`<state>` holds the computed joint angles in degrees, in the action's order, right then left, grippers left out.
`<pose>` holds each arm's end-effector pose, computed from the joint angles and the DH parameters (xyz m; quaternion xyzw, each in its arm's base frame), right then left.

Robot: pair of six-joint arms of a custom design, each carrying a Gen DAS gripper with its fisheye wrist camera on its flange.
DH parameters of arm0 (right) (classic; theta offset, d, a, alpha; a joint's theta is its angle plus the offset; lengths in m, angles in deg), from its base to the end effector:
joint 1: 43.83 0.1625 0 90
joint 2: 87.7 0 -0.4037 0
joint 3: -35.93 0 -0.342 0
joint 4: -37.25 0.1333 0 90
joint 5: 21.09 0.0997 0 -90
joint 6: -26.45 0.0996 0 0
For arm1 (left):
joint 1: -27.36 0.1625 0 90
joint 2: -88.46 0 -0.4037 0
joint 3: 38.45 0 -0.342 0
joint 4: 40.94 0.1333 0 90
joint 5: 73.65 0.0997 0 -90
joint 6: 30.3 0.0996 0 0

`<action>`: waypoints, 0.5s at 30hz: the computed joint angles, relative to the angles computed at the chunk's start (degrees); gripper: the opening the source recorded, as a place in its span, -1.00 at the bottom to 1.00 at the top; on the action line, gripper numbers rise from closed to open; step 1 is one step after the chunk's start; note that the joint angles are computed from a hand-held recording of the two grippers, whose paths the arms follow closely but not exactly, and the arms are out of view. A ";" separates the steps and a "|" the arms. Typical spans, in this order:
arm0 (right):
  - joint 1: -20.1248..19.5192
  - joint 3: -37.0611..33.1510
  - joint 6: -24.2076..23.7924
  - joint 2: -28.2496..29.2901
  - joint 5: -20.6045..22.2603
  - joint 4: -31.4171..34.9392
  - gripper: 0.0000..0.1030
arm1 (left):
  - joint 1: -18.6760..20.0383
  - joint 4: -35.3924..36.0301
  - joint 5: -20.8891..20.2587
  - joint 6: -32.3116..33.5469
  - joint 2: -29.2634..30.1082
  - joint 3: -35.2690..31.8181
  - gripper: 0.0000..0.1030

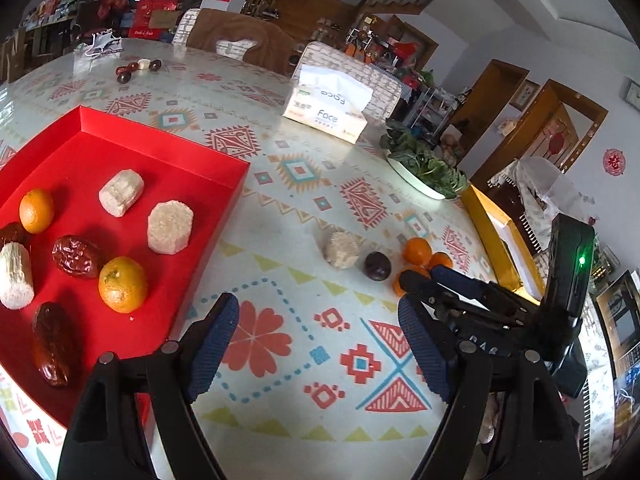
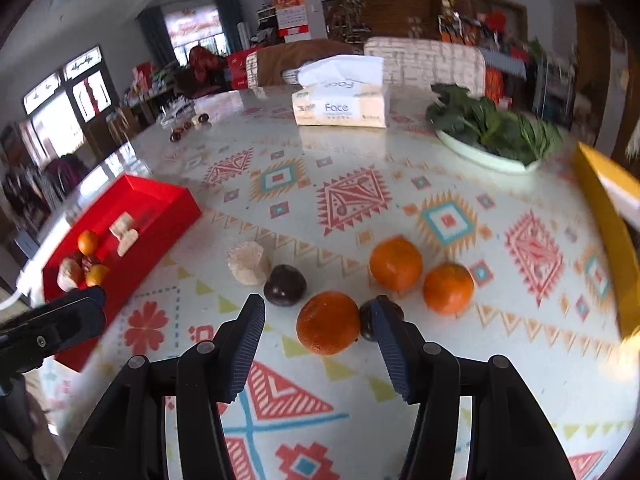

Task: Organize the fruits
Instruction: 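Move both open tools back toward the remaining oranges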

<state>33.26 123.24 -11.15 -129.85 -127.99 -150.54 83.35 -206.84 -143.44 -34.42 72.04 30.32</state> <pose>-0.0495 -0.6829 0.2123 0.1259 -0.8801 0.3404 0.3062 -0.2664 -0.6947 -0.0400 0.2140 0.9404 -0.2460 0.0967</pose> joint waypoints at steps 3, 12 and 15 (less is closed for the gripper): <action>1.26 -0.79 -4.73 2.11 -3.96 -3.22 0.17 | 0.10 0.24 -0.10 0.33 0.05 -0.22 0.58; -3.06 9.40 4.28 -7.29 0.69 -1.66 0.40 | 0.07 -0.34 -1.19 0.96 0.28 -0.06 0.58; -4.04 13.16 5.48 -9.33 -0.21 -9.47 0.41 | -0.41 -1.40 -1.74 1.59 0.19 0.79 0.58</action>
<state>29.22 136.40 -5.67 -139.18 -128.20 -160.01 82.94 -208.24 -145.18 -32.82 72.22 31.12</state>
